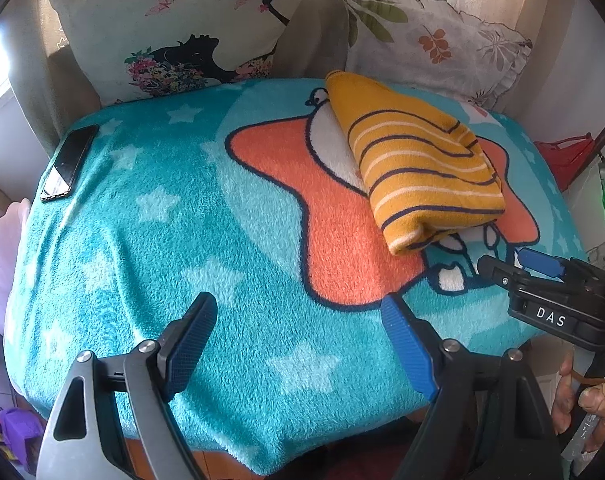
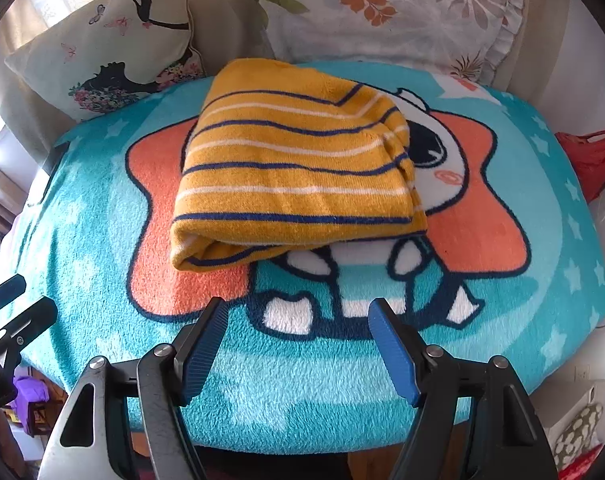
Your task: Fold small clothes
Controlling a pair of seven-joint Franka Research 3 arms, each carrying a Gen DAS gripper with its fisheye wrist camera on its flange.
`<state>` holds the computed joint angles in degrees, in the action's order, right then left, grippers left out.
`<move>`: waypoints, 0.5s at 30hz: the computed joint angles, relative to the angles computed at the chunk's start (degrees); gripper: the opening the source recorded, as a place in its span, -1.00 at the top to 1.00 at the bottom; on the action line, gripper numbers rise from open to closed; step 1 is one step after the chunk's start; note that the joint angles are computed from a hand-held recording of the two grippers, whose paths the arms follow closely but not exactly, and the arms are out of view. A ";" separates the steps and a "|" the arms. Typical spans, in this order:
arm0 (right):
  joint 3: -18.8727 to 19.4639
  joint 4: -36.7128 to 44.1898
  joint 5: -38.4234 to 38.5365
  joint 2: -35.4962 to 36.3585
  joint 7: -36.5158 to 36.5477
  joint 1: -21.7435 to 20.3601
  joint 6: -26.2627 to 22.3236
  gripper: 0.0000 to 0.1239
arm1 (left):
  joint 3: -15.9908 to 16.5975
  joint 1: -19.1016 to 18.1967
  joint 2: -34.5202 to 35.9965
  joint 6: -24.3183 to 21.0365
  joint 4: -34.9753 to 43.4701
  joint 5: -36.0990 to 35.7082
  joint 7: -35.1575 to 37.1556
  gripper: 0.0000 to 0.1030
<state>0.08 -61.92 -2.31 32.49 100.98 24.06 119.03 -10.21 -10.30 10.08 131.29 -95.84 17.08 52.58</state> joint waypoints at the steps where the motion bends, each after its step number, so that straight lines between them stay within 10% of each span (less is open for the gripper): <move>1: -0.15 -0.15 -0.18 -0.07 0.31 0.10 -0.02 -0.24 | -0.03 0.00 0.08 0.00 0.02 -0.07 0.13 -0.62; 15: -1.15 -0.39 -3.33 -0.03 2.95 0.82 -0.99 -0.25 | -0.10 0.04 1.52 -0.80 1.14 -1.82 1.51 -0.62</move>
